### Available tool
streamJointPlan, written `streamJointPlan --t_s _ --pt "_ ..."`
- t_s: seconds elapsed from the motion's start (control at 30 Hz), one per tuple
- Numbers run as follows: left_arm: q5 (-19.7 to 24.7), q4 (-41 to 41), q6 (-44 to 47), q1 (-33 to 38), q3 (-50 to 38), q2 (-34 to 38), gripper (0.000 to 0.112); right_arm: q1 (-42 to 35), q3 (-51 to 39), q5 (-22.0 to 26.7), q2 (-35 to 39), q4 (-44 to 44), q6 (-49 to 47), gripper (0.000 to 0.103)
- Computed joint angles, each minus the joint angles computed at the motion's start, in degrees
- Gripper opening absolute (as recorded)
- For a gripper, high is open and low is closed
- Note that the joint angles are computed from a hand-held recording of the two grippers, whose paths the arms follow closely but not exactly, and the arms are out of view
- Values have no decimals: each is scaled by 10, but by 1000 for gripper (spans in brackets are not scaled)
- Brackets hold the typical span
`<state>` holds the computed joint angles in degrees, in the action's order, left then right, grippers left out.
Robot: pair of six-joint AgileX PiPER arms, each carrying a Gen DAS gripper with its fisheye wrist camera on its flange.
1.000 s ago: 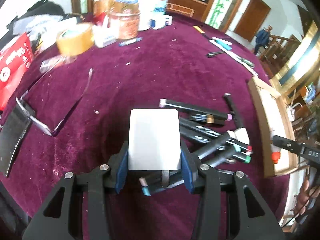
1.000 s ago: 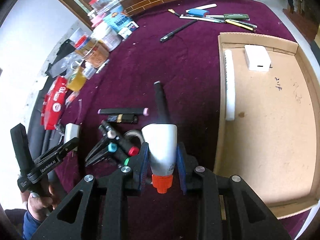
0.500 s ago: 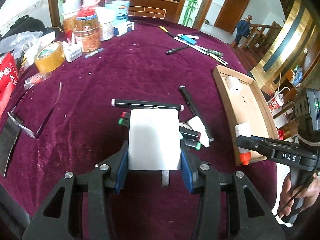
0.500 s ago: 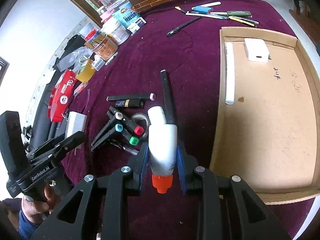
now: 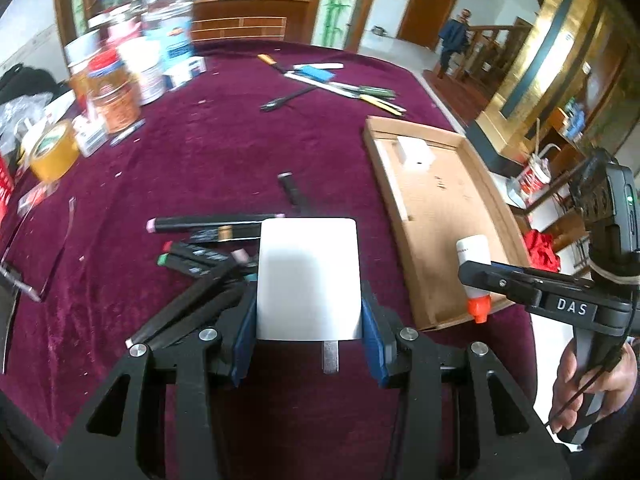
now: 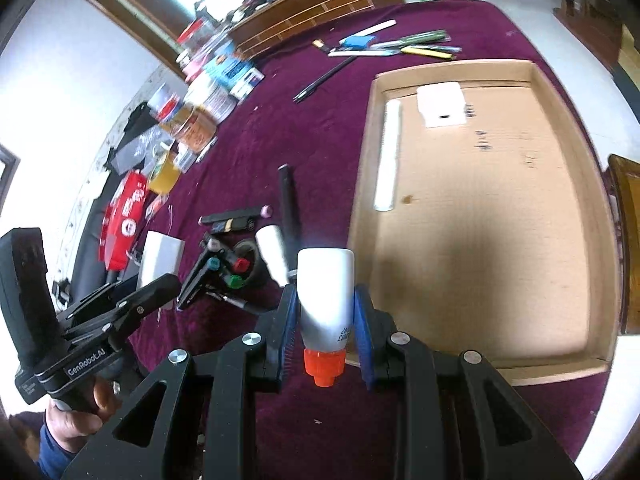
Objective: Organize rigid objects
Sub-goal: 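Carry the adapter in the left tool while the right tool carries the bottle to the tray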
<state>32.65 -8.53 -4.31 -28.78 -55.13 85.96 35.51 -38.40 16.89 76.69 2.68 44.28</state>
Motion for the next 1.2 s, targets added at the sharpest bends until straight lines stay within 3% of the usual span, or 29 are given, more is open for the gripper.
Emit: streamJointPlan --t_s 0.17,0.4,0.53,0.73,1.2 --pt "16 17 -34 -54 -52 30 44 -57 40 13 -60 50 -64 24" --pt "41 42 -76 -121 -146 104 44 -187 74 58 -113 232 -302 24" --pt "56 58 -103 -150 -201 155 44 -249 66 87 -106 309 -419 24" --pt "83 72 -137 -172 -302 254 44 -330 9 128 -34 372 -542 24" --pt "133 86 -176 -175 -473 402 44 -373 -201 153 194 285 -531 24"
